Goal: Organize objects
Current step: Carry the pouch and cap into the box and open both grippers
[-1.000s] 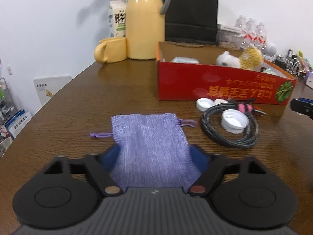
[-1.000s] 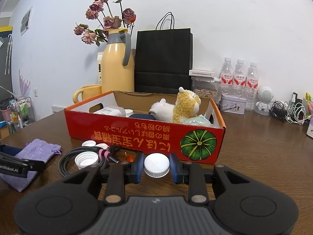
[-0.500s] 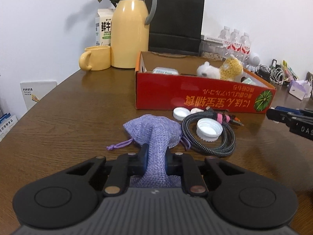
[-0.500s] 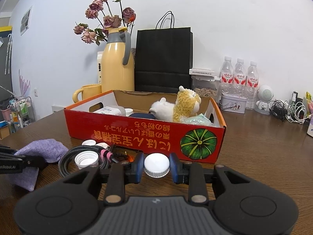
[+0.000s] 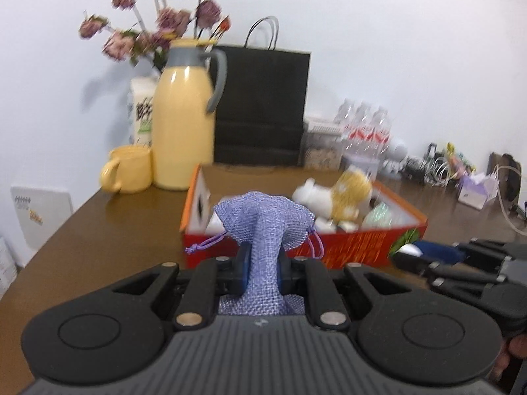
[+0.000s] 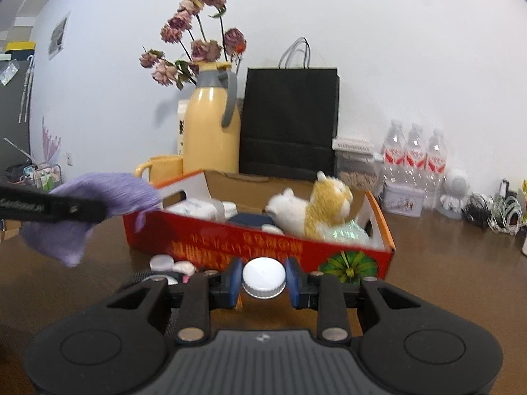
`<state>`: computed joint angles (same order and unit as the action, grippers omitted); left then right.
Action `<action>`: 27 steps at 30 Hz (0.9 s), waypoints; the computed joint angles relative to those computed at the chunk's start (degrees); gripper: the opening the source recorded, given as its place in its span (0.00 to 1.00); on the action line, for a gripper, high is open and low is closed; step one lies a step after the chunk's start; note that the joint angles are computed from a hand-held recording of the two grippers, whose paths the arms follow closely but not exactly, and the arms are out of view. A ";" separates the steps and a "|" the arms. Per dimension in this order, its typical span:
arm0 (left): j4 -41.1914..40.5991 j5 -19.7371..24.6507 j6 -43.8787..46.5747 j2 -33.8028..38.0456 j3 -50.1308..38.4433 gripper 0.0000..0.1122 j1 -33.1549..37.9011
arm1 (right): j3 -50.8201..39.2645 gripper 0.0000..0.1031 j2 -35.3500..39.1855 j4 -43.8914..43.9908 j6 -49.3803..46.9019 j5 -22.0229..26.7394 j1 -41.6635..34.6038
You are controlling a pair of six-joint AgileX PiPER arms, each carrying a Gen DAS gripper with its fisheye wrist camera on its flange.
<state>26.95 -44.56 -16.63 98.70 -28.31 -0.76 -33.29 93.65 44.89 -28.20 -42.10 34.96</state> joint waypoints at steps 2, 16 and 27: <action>-0.81 0.94 -0.43 0.10 -2.27 0.13 -1.70 | -2.02 0.26 0.26 -0.72 -1.11 1.07 -0.71; -6.39 11.34 -6.47 11.82 -26.17 0.13 -8.00 | -22.99 0.26 9.76 -0.61 -6.44 9.21 -8.09; -10.78 17.54 -2.87 21.05 -35.97 0.13 -9.58 | -29.33 0.26 16.18 0.18 -5.08 14.81 -13.34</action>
<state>16.17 -27.02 -19.50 119.75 -64.28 -10.34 -62.62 109.84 45.07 -33.28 -27.29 21.62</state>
